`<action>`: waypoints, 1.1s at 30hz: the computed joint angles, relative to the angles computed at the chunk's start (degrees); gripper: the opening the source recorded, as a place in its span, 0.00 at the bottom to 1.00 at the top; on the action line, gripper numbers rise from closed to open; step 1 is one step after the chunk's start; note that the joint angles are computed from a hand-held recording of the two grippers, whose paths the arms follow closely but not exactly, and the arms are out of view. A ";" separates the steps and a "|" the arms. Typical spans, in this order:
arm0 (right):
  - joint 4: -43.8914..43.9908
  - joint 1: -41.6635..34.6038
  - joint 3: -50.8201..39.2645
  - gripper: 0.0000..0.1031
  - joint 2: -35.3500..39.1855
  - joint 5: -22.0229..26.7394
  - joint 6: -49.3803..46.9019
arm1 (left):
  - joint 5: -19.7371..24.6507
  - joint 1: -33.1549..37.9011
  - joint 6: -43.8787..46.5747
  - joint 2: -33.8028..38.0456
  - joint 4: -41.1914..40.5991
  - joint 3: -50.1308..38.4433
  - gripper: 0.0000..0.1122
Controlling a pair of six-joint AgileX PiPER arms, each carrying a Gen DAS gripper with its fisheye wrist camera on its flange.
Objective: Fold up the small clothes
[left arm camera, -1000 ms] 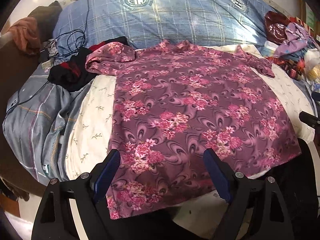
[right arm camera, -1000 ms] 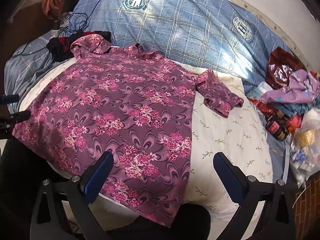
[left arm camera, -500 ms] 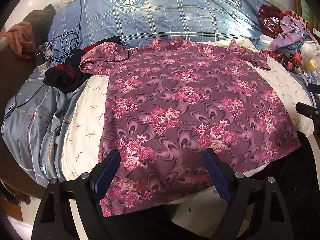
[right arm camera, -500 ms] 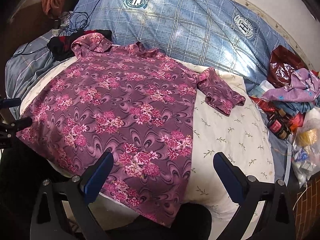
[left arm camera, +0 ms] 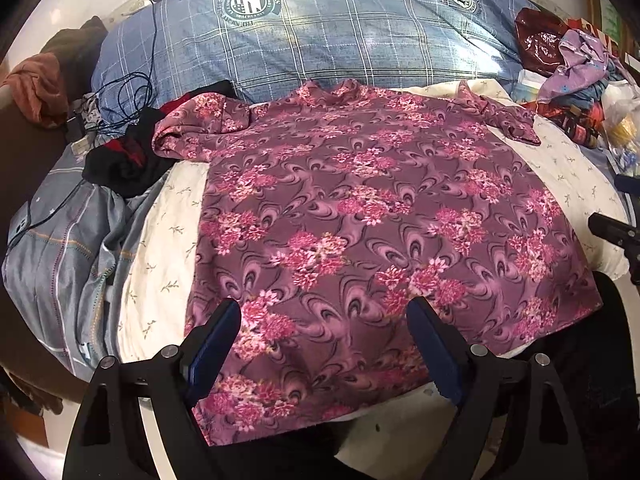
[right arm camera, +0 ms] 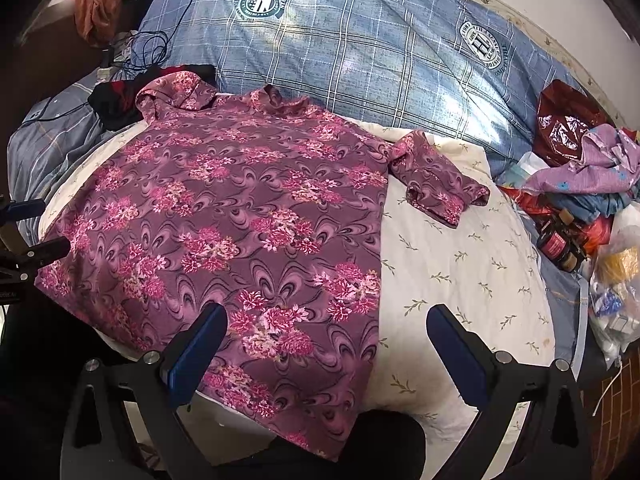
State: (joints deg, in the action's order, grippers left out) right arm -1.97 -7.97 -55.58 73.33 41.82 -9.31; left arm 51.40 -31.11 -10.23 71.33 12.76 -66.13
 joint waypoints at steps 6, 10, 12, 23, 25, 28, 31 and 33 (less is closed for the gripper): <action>2.86 -1.76 -0.27 0.98 1.98 -0.49 -1.94 | 0.10 0.22 -0.38 2.18 -0.25 -1.55 0.76; 4.96 -2.78 -0.88 0.98 3.34 -1.15 -3.48 | 0.38 0.40 -0.43 4.74 -0.18 -3.41 0.76; 8.70 -4.71 -1.57 0.98 4.69 -1.30 -6.14 | 0.72 0.86 -0.46 6.83 -0.32 -5.15 0.76; 25.66 -25.28 -27.79 0.96 32.04 1.02 -13.00 | 6.34 10.33 0.23 23.46 -4.01 -25.37 0.76; 22.76 -25.12 -35.78 0.96 39.14 2.24 -9.75 | 7.70 10.90 -0.68 26.46 -3.39 -29.00 0.76; 21.15 -23.04 -42.26 0.93 45.46 2.23 -9.42 | 10.07 11.15 -1.73 30.75 -2.95 -33.77 0.76; 25.74 -20.55 -39.11 0.94 44.66 -3.37 -17.19 | 11.93 11.37 -2.01 34.57 -3.32 -37.90 0.76; 24.66 -18.22 -38.80 0.94 45.17 -4.94 -18.78 | 12.77 11.34 -2.17 36.90 -3.09 -40.29 0.76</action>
State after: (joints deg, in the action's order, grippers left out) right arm 22.69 -26.19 -94.38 118.50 36.88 -28.09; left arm 64.17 -19.77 -12.41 108.22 9.67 -106.43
